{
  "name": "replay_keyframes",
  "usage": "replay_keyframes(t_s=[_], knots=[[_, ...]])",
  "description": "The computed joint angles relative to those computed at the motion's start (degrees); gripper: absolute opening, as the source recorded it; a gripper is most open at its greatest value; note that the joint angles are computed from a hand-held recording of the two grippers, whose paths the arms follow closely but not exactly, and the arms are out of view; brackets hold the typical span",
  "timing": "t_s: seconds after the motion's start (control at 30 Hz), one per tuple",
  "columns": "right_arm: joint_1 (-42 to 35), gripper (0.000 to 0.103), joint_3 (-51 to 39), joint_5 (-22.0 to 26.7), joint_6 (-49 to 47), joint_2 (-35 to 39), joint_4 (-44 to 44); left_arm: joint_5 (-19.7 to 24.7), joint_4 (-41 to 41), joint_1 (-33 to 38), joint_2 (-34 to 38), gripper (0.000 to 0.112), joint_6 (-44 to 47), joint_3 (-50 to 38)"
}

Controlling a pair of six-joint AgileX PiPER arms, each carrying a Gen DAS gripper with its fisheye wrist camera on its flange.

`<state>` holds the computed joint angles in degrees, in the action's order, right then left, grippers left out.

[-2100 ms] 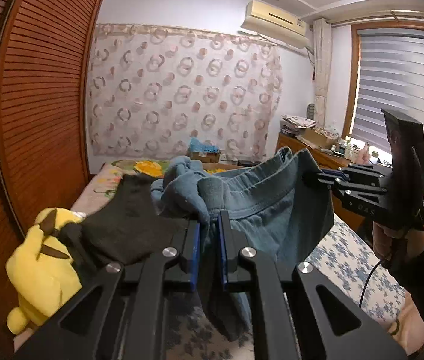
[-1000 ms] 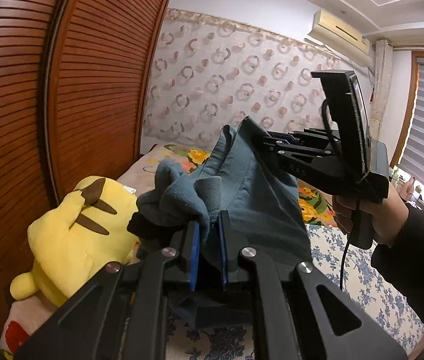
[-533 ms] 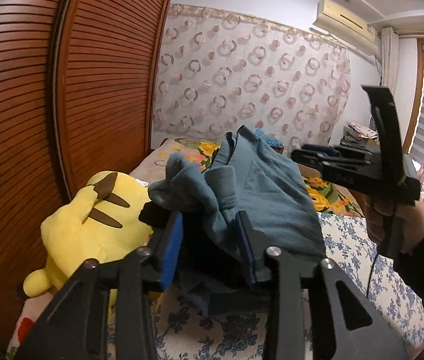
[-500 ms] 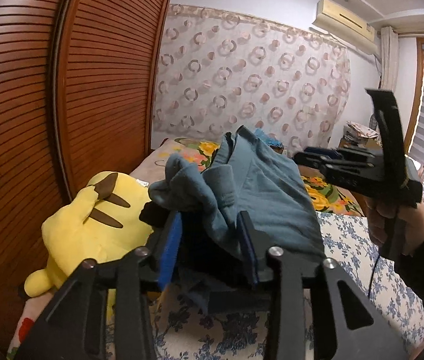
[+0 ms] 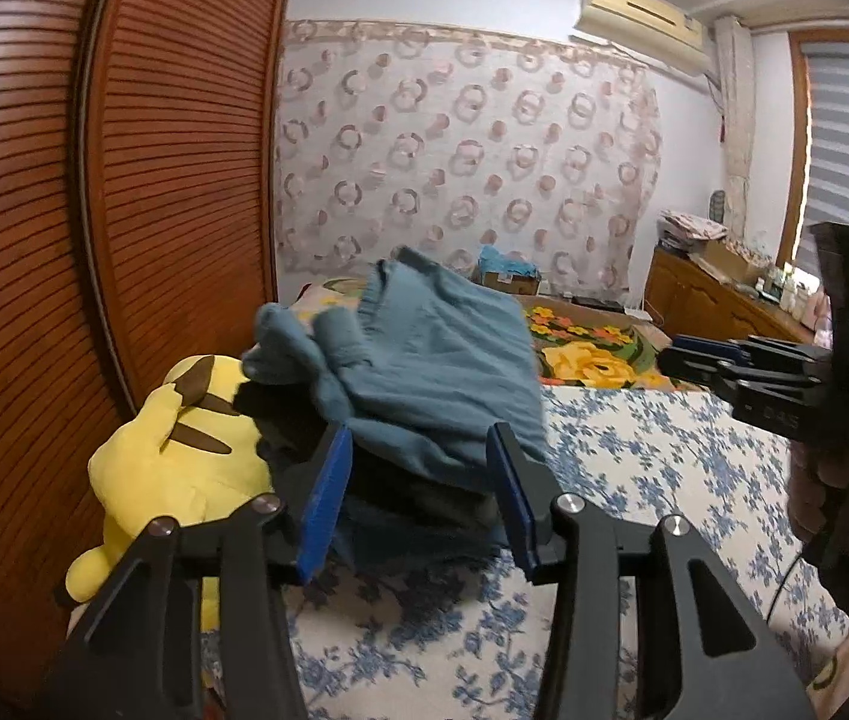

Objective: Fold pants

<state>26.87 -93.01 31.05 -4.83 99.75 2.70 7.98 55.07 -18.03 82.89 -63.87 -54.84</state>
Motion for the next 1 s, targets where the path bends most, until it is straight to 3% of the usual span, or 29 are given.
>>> replay_keyframes(t_s=[0.2, 0.4, 0.73, 1.0], knots=[[-0.7, 0.037, 15.7, -3.3, 11.3, -13.0, -8.8, 4.0, 9.2, -7.7, -0.1, 0.046, -9.6, 0.4], [-0.8, 0.048, 26.3, -2.2, 24.0, -24.5, -19.5, 6.6, 7.4, -14.8, 0.4, 0.046, -8.3, -1.4], [3.3, 0.067, 34.7, 5.6, 43.5, -37.5, -36.4, 12.7, 4.7, -24.5, 0.6, 0.046, -7.2, -4.6], [6.5, 0.074, 36.5, 12.9, 49.8, -45.3, -42.1, 16.7, 3.7, -29.0, -0.6, 0.046, -7.4, -6.4]])
